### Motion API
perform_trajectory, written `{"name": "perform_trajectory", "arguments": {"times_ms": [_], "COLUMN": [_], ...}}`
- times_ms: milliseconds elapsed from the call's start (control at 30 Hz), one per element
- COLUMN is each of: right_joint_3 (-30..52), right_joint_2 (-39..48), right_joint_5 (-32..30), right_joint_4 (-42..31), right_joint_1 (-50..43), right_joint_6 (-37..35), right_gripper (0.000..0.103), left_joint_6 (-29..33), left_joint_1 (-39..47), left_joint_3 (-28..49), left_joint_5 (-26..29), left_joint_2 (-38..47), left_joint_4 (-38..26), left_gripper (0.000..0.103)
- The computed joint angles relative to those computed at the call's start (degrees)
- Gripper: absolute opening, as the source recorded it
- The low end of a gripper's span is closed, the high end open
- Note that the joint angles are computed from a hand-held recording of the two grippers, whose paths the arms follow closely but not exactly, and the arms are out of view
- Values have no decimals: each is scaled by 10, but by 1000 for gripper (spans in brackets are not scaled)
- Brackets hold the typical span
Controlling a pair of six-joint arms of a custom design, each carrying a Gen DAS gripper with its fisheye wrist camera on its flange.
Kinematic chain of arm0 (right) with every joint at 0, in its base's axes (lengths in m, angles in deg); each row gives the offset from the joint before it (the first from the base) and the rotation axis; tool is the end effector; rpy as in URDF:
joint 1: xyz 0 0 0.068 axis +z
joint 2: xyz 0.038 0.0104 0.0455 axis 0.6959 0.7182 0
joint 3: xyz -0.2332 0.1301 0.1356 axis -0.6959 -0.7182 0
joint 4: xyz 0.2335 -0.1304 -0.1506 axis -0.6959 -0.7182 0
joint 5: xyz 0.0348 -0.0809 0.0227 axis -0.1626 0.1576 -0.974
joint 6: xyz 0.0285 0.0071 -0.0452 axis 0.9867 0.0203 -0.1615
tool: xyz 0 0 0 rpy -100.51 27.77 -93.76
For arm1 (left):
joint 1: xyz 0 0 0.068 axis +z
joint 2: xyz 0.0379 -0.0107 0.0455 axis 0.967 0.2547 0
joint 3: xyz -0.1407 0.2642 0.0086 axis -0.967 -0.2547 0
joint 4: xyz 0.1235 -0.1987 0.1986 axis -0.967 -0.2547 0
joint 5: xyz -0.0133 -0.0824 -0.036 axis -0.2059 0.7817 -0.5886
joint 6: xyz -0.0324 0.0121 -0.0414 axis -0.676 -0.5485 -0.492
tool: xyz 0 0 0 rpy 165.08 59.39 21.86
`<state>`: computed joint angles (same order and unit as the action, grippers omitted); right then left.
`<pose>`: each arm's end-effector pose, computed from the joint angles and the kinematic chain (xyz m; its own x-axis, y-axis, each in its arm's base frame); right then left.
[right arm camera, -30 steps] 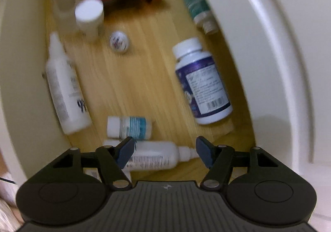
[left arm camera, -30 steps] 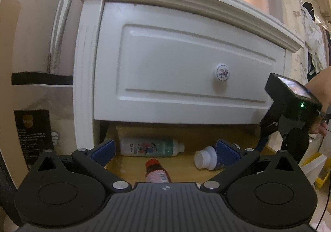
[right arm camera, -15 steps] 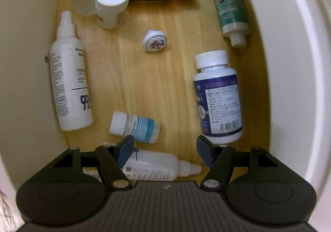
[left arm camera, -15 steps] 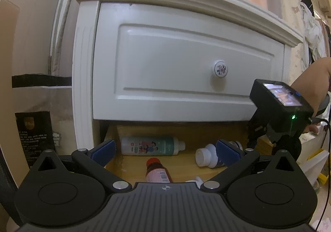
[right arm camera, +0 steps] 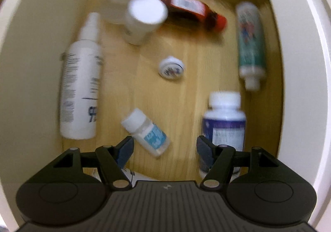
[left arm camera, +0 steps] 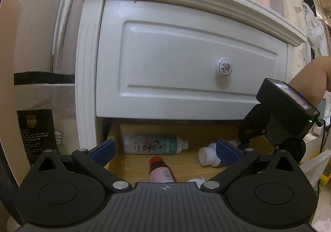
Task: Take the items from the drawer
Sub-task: 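Close the right gripper around the small white blue-labelled bottle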
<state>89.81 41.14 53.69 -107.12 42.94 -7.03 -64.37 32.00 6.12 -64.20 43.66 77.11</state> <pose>0.2331 -0.0104 0.3765 -0.2641 -0.9609 0.0826 -0.9135 0.2218 -0.3410 0.1646 -0.1446 0.3150 -0.2547 0.0466 -0.9659 0.4964 0.8635 -0.0893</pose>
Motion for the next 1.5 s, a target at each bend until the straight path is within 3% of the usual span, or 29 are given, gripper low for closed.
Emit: {"name": "perform_trajectory", "arguments": {"times_ms": [167, 433, 533, 633, 967, 1400, 1500], "right_joint_3": [11, 22, -42, -43, -33, -40, -37], "right_joint_2": [5, 13, -32, -32, -16, -43, -46], "right_joint_5": [-22, -18, -18, -12, 18, 31, 30], "right_joint_4": [-10, -19, -3, -3, 4, -11, -22], "right_joint_1": [0, 12, 14, 18, 43, 62, 71], "right_joint_6": [-56, -72, -63, -39, 173, 190, 191], "right_gripper": [66, 47, 44, 44, 45, 44, 35], "left_joint_6": [-2, -5, -2, -2, -19, -21, -24], "left_joint_1": [-4, -2, -4, -5, 5, 14, 13], "left_joint_3": [-1, -4, -4, -5, -14, -19, -23], "left_joint_5": [-7, -7, -7, -6, 6, 16, 12], "left_joint_2": [-2, -4, -3, -3, -11, -26, -32], "left_joint_4": [-2, 2, 4, 8, 14, 8, 9], "left_gripper": [103, 103, 103, 103, 103, 103, 103]}}
